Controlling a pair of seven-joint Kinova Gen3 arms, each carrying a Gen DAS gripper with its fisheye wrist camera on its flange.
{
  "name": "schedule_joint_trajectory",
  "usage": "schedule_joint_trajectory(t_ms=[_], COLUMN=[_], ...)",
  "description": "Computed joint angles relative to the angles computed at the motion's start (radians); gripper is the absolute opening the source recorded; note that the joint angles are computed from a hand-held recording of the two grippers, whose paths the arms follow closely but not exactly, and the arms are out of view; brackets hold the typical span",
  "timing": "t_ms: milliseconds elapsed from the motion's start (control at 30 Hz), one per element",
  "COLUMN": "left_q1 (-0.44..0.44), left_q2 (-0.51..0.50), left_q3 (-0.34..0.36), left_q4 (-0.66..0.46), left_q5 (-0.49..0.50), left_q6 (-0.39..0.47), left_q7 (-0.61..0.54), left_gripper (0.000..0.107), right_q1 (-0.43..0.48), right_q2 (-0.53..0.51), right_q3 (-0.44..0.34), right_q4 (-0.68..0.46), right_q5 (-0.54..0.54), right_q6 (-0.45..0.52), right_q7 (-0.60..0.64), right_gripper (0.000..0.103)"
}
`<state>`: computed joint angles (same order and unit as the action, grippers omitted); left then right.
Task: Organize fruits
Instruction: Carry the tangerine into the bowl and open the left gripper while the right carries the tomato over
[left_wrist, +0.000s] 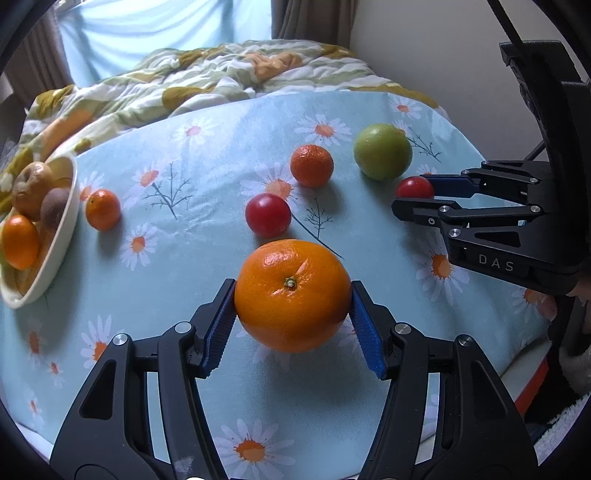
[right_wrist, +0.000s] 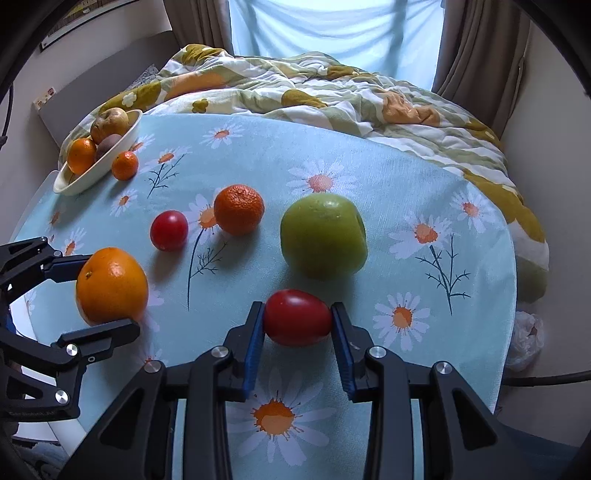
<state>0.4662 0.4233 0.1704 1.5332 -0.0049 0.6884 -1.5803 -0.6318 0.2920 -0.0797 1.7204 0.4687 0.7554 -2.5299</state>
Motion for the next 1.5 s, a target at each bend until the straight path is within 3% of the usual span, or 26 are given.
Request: schedule_joint_trajectory(t_ms=[367, 767, 1200, 1500], left_q1=[-0.046, -0.171, -0.371, -0.490], left_q2=[-0.082, -0.171, -0.197, -0.111], left_q3=[0.003, 0.000, -0.037, -0.058], left_q4=[0.022, 0.022, -0.009, -0.088], left_q5=[0.026, 0.102, 0.251, 0.316], left_q6=[-0.004, 0.017, 0.078, 0.125], left_q7=[-0.019, -0.141, -0.396, -0.538], left_gripper=[0.066, 0.066, 0.066, 0.066], right_q1=[-0.032, -0.093, -0.189, -0.230], right_q2=[-0.029, 0.017, 0.196, 0.370], right_q3=[-0.019, -0.030, 0.020, 0.074], right_q4=[-0.074, -0.258, -0.596, -0.880], right_q5=[0.026, 0.043, 0.021, -0.048], right_q6=[0.090, 0.202, 0.314, 0.407], right_q7=[-0.024, -0.032, 0.015, 0.071], right_gripper=[0.033, 0.033, 0.033, 0.033])
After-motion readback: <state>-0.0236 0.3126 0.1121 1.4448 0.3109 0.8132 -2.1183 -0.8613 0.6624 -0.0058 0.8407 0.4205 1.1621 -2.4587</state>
